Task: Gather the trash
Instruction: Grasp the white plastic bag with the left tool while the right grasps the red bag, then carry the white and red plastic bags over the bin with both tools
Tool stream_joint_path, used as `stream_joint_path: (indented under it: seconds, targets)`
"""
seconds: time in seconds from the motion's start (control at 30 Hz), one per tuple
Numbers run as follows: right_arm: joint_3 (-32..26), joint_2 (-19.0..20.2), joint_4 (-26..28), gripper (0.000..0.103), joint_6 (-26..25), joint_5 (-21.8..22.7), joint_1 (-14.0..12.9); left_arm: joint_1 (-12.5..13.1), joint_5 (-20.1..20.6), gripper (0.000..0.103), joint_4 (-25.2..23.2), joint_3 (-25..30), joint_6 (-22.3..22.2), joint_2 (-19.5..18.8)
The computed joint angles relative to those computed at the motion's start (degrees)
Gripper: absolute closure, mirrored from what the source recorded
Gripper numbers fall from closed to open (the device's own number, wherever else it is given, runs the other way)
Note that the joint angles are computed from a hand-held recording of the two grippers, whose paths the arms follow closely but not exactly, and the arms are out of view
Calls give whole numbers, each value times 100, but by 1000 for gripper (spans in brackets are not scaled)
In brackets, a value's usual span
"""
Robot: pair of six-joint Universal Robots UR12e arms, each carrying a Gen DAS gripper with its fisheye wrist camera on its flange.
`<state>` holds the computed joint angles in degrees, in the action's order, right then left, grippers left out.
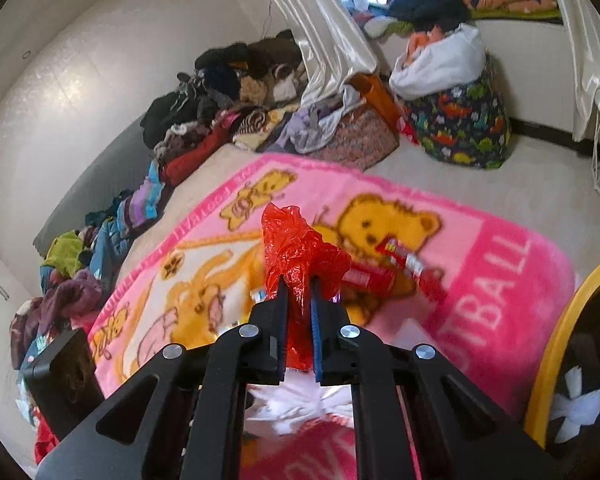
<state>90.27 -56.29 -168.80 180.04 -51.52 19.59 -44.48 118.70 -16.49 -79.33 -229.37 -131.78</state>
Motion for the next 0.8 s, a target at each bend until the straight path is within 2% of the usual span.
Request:
stream_joint_path:
  seconds: [0.4,0.57,0.8]
  targets:
    - [260,-272,-643,94,321,85,-172,-108,455,91,105,132,215,58]
    - [393,-375,-1019,94,506,231,-303,-138,625,91,-38,305,382,28]
    - [595,-482,-1365,94,692,252,-466,-163,599,91,-93,514,553,-82]
